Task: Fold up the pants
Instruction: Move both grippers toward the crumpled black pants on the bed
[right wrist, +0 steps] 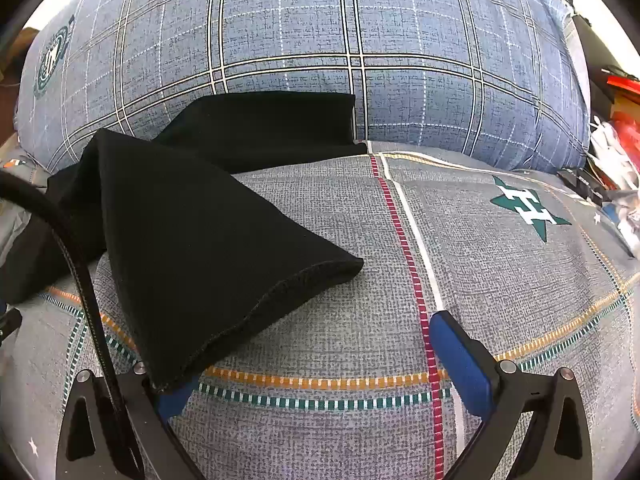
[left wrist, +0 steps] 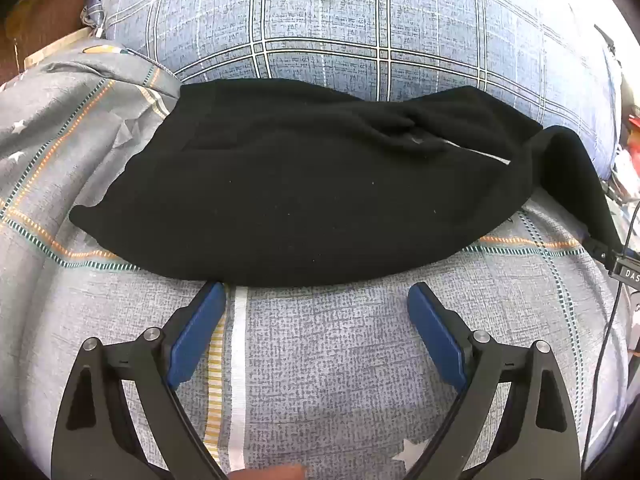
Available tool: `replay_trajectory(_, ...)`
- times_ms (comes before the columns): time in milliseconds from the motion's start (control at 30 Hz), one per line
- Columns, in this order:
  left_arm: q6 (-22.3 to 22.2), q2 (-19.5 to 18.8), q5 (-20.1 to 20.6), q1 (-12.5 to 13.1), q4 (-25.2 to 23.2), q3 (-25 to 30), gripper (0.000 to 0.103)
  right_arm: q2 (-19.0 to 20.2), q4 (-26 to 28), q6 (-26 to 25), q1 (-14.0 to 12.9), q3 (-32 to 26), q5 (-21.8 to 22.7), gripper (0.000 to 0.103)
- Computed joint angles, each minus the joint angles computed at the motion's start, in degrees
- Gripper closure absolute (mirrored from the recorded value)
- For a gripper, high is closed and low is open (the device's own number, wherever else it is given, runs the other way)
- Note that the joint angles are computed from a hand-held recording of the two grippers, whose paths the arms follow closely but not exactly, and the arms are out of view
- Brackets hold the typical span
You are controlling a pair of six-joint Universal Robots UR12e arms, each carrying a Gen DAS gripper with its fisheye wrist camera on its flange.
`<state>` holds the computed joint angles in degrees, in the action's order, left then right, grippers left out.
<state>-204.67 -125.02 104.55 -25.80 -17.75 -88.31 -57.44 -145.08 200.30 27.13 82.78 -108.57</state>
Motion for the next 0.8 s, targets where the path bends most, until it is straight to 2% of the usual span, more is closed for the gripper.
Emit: replay_trajectory(800, 0.73, 0.10, 0.10, -0.02, -0.23, 0.02, 0.010, -0.05, 0.11, -0.10, -0.02, 0.04, -0.10, 0.000)
